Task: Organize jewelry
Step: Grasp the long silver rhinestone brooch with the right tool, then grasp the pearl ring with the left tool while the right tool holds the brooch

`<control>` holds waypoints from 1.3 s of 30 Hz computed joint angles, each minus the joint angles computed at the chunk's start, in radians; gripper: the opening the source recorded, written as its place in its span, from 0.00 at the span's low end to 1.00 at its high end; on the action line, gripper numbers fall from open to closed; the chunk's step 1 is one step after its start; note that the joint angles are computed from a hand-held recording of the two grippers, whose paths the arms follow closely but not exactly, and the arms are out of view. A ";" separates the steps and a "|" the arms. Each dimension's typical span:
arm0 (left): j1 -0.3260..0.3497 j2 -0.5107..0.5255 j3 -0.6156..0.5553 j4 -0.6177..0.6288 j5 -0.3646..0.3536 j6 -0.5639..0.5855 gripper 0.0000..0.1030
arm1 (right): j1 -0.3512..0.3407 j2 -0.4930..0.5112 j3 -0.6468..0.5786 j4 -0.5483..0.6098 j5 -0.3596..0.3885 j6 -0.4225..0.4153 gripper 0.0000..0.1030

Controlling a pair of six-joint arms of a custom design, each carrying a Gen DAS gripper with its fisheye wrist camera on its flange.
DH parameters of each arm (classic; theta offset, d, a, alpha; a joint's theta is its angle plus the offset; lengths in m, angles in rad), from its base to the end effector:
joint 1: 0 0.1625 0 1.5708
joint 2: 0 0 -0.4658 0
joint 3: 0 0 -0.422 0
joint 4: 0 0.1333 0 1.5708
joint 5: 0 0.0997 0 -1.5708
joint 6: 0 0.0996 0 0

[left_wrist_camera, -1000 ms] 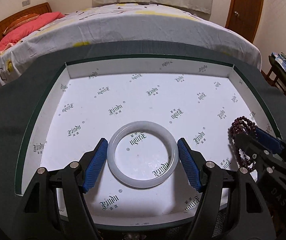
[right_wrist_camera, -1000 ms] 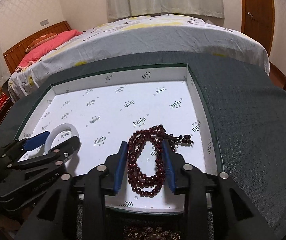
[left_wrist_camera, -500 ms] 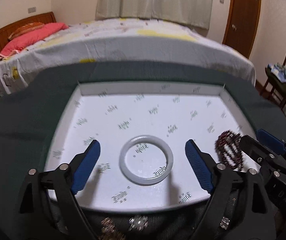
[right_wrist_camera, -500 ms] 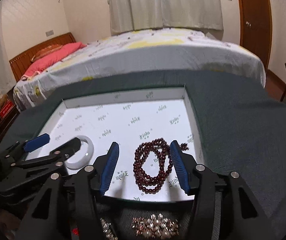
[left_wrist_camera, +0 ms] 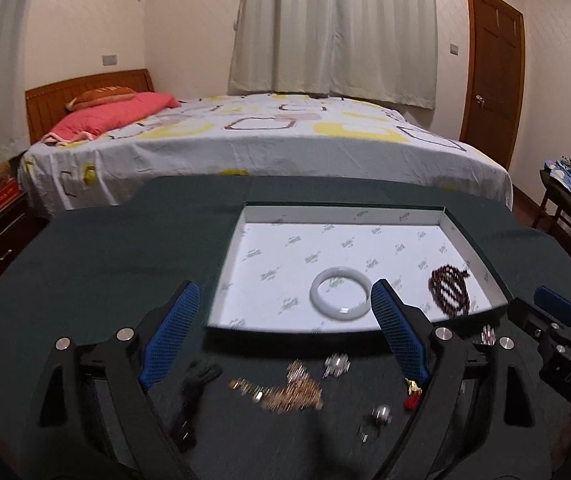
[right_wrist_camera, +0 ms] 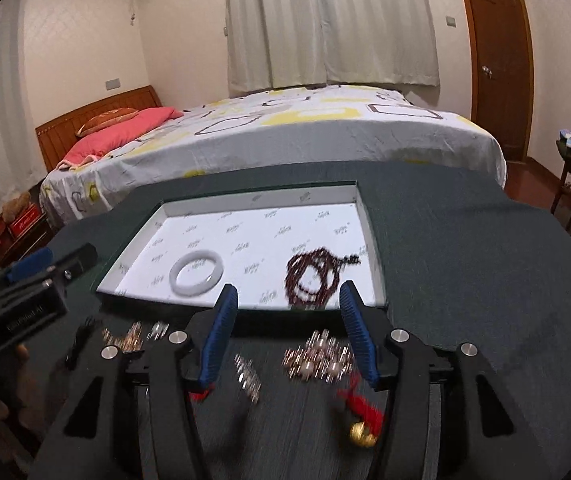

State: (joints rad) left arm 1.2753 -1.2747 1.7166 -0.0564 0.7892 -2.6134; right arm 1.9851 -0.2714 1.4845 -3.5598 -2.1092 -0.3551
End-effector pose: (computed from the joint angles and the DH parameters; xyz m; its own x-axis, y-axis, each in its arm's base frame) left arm 0.0358 -0.5810 0.3086 -0.6955 -0.1795 -0.6958 0.5326 0.5212 -0.6668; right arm 0.3681 -0.6329 -0.0991 -0.7725 -0.2430 0.5867 -0.5929 0.6068 -0.5294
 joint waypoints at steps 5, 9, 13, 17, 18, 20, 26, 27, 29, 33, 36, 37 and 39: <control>-0.009 -0.061 0.093 -0.060 -0.036 0.027 0.83 | 0.004 -0.001 0.047 0.004 0.001 0.004 0.51; 0.000 -0.075 0.118 -0.030 -0.066 -0.003 0.83 | 0.007 0.011 0.039 0.042 -0.008 0.002 0.44; 0.013 -0.079 0.122 -0.014 -0.073 -0.029 0.83 | 0.002 0.024 0.007 0.118 -0.013 0.012 0.35; 0.019 -0.085 0.126 -0.019 -0.069 -0.028 0.83 | -0.010 0.032 -0.031 0.218 -0.008 0.051 0.30; 0.021 -0.085 0.127 -0.021 -0.068 -0.024 0.83 | -0.010 0.037 -0.043 0.238 -0.011 0.055 0.30; 0.024 -0.082 0.124 -0.021 -0.068 -0.023 0.83 | -0.010 0.045 -0.061 0.265 -0.018 0.052 0.28; 0.040 -0.061 0.103 0.022 -0.065 -0.059 0.83 | -0.015 0.056 -0.096 0.346 -0.029 0.073 0.23; 0.042 -0.057 0.100 0.029 -0.064 -0.065 0.83 | -0.016 0.056 -0.097 0.361 -0.032 0.076 0.22; 0.045 -0.050 0.094 0.041 -0.062 -0.077 0.83 | -0.016 0.058 -0.095 0.364 -0.039 0.070 0.19; 0.044 -0.040 0.094 0.049 -0.060 -0.081 0.83 | -0.017 0.053 -0.081 0.350 -0.043 0.056 0.13; 0.042 -0.030 0.094 0.051 -0.061 -0.080 0.83 | -0.018 0.045 -0.065 0.330 -0.039 0.061 0.12; 0.042 -0.026 0.092 0.059 -0.059 -0.085 0.83 | -0.019 0.044 -0.062 0.324 -0.038 0.063 0.12; 0.041 -0.016 0.086 0.070 -0.057 -0.094 0.83 | -0.021 0.037 -0.051 0.308 -0.034 0.066 0.12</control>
State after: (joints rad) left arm 1.3165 -1.2907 1.8028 0.0137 0.7323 -2.7073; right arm 1.9645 -0.2340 1.4340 -3.2516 -2.1431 -0.2894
